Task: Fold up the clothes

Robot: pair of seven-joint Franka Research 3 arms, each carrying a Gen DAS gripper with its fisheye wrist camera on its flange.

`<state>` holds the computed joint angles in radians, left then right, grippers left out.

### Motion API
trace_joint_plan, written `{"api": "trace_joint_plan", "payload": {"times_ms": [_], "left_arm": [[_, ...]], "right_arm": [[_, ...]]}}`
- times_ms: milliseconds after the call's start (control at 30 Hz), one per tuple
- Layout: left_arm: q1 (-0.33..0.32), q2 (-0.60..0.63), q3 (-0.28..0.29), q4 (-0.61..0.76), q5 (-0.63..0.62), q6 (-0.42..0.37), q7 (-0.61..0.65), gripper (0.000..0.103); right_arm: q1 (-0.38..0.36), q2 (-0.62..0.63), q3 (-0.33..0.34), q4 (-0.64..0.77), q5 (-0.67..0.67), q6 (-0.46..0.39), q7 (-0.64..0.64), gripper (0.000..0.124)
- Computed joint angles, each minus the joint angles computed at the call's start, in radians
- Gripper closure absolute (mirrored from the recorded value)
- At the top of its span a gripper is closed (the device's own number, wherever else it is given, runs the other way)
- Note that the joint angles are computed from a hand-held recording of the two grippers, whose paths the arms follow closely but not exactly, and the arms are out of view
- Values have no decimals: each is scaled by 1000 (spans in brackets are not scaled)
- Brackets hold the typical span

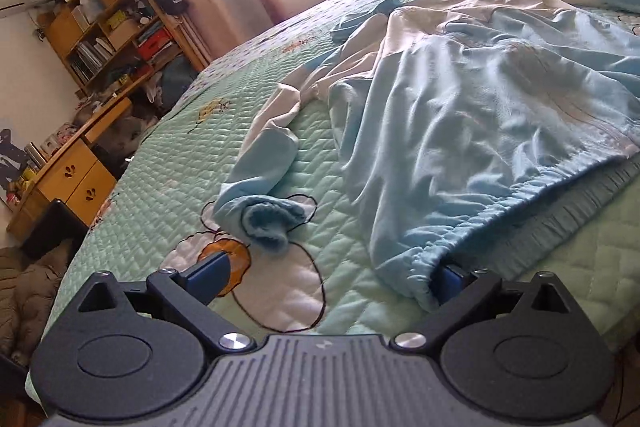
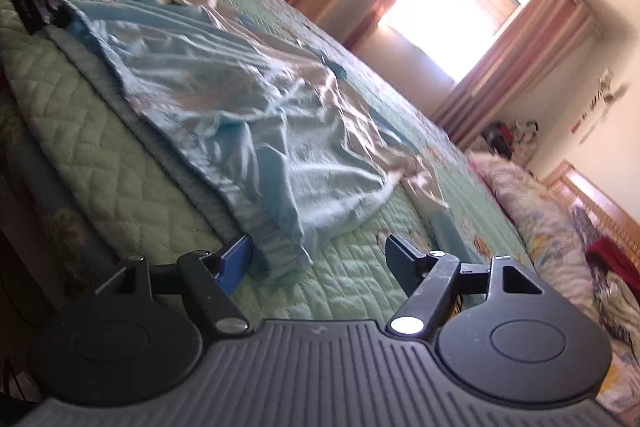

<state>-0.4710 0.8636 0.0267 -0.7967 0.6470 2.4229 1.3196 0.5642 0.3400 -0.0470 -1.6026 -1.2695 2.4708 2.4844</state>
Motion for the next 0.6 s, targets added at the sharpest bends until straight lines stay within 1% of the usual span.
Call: {"api": "trace_joint_plan", "payload": {"times_ms": [67,167,267,367,433,500,600], "left_arm": [[1,-47,3,-72,12,17,-17,10],[-3,-96,6,-143,42,24,-47,14],[16,-141,-24,-224,52,89,-26,14],[5,-133,-18,-217,82,88,-17,14],[3,-129,-19,-211,88,84,-12,14],[5,-115,-23,-188,81,73,1,13],[2,-100,-20,-163,78,56,11,11]], "right_arm": [[-8,-8,3,-7,39,-10,-5,49],[-15,-21,5,-21,82,-36,5,48],[-24,-41,5,-44,93,-27,45,48],[-31,-60,6,-65,64,2,99,48],[-38,-67,7,-73,25,37,133,48],[-45,-62,13,-65,5,64,126,48],[-53,-35,22,-36,46,80,48,47]]}}
